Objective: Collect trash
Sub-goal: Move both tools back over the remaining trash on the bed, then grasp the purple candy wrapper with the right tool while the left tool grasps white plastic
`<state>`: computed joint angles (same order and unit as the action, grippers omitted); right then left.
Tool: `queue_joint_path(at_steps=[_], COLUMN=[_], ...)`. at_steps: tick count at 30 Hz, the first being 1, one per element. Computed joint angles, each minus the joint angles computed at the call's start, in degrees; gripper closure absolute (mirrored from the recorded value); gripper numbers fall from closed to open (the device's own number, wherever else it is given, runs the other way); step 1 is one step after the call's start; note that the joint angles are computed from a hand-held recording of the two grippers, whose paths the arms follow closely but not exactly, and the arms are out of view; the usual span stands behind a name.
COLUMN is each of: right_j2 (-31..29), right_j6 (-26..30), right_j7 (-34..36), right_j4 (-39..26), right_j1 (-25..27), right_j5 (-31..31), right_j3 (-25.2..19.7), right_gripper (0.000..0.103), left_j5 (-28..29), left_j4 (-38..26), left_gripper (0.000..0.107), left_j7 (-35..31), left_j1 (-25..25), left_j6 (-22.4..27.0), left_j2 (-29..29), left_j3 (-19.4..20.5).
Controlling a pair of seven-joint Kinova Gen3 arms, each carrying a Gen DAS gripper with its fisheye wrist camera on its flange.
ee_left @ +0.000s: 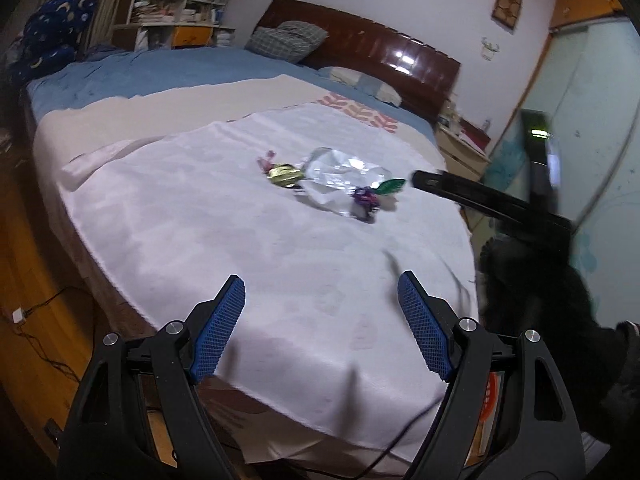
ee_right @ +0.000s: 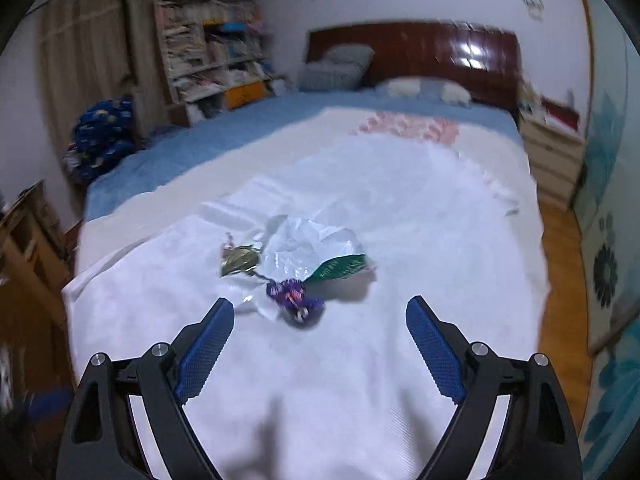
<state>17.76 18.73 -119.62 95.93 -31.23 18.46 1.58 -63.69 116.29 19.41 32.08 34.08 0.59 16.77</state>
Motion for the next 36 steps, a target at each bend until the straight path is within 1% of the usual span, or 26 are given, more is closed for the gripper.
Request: queue_joint_path(at_steps=[1, 3, 4, 6, 7, 8, 9, 10, 11, 12, 13, 14, 16, 17, 19, 21, 22, 24, 27, 28, 29, 30, 31, 32, 34, 36], right_j2=[2.65, 7.48, 9.61, 13.83, 15.14, 16.53, 17.74, 18.53, 18.63, 18.38, 18.24, 17.50, 15.23, 13.42, 9.24, 4.41, 2.92, -1.25, -8.04, -10.69, -13.35, -16.00, -18.66, -21.31, -25.92, -28.74], right_j6=[1.42, 4.58, 6.36, 10.79, 12.61, 13.79, 15.31, 16.35, 16.49, 15.71, 15.33, 14.73, 12.74, 11.65, 8.50, 6.38, 5.81, 4.60, 1.94, 2.40, 2.30, 2.01, 1.93, 2.74, 1.58, -0.58], right_j7=[-1.44, -3.04, -2.82, -1.37, -0.45, -0.12, 0.71, 2.38, 4.00, 5.89, 7.97, 10.30, 14.96, 17.29, 21.95, 26.62, 28.95, 33.61, 40.60, 42.93, 45.26, 47.59, 49.92, 52.25, 56.91, 61.57], right_j4=[-2.65, -7.96, -10.62, -15.82, -17.41, -18.77, -20.19, -21.10, -20.96, -20.32, -19.97, -18.99, -15.84, -13.84, -9.28, -4.62, -3.13, 1.14, 8.85, 11.50, 14.16, 16.81, 19.46, 22.12, 27.42, 32.51], right_j1=[-1.69, -4.99, -5.99, -8.80, -9.60, -9.96, -9.48, -9.12, -9.54, -9.72, -9.77, -9.20, -9.73, -9.38, -7.33, -5.54, -4.67, -0.14, 7.78, 10.32, 11.82, 12.26, 11.72, 10.79, 7.14, 3.94], right_j5=[0.31, -1.86, -4.19, -8.85, -11.18, -13.51, -15.84, -18.17, -20.50, -22.83, -25.16, -26.99, -30.33, -31.40, -32.23, -31.60, -32.32, -33.22, -37.84, -39.12, -40.90, -42.62, -43.77, -43.98, -47.03, -51.39], right_j3=[1.13, 3.99, 5.13, 9.10, 10.81, 11.95, 12.03, 12.35, 13.57, 14.46, 15.16, 14.84, 16.43, 16.22, 13.60, 11.49, 10.65, 6.46, 0.07, -1.46, -1.95, -1.64, -0.26, 2.18, 7.47, 12.77], right_gripper=[0.017, 0.017, 0.017, 0.018, 0.021, 0.035, 0.045, 0.062, 0.074, 0.076, 0.082, 0.083, 0.083, 0.083, 0.083, 0.083, 0.083, 0.083, 0.083, 0.083, 0.083, 0.083, 0.083, 0.083, 0.083, 0.083], left_j5=[0.47, 0.59, 0.53, 0.47, 0.58, 0.70, 1.04, 1.32, 1.73, 1.75, 1.78, 1.52, 1.11, 0.67, 0.59, -0.09, -0.06, 0.97, 2.45, 2.84, 3.42, 4.13, 4.41, 4.82, 6.11, 8.73], left_j4=[0.44, 1.33, 1.88, 2.52, 2.72, 2.81, 2.71, 2.84, 2.89, 2.84, 2.89, 2.73, 2.30, 2.17, 1.23, 0.10, -0.58, -2.32, -5.25, -6.37, -7.43, -8.29, -8.65, -8.82, -9.68, -12.26], left_gripper=[0.029, 0.029, 0.029, 0.029, 0.029, 0.029, 0.029, 0.029, 0.029, 0.029, 0.029, 0.029, 0.029, 0.029, 0.029, 0.029, 0.029, 0.029, 0.029, 0.029, 0.028, 0.025, 0.025, 0.023, 0.022, 0.022], left_j7=[-0.13, 0.48, 0.72, 1.16, 1.08, 1.03, 0.81, 0.59, 0.18, 0.11, 0.12, 0.45, 1.11, 1.74, 1.71, 2.14, 2.37, 0.98, -2.73, -4.20, -5.52, -6.72, -6.99, -7.09, -9.90, -14.56], left_j1=[-0.47, -1.27, -1.76, -2.84, -3.39, -3.90, -4.32, -4.65, -4.90, -5.07, -5.15, -5.28, -5.28, -5.13, -4.71, -3.91, -3.19, -2.23, 0.05, 0.62, 1.74, 3.43, 4.05, 3.60, 0.22, -5.09], left_j6=[-0.81, -1.51, -1.81, -2.40, -2.83, -3.18, -3.43, -3.95, -4.27, -4.34, -4.29, -4.24, -3.99, -3.84, -3.31, -2.81, -2.26, -2.27, -0.32, 1.12, 2.65, 3.31, 3.04, 1.83, -2.27, -3.40], left_j2=[-0.40, -1.23, -1.77, -2.32, -2.47, -2.45, -2.25, -2.23, -2.20, -2.08, -2.17, -1.97, -1.54, -1.32, -0.32, 1.13, 1.87, 3.61, 5.45, 6.08, 6.69, 7.24, 7.57, 7.82, 8.81, 11.01], left_j3=[-0.48, -0.70, -0.71, -0.46, -0.38, -0.28, -0.20, -0.22, -0.20, -0.10, -0.01, 0.07, 0.12, 0.14, -0.02, -0.52, -0.73, -1.73, -3.01, -2.96, -3.62, -5.33, -6.25, -6.50, -5.78, -2.35])
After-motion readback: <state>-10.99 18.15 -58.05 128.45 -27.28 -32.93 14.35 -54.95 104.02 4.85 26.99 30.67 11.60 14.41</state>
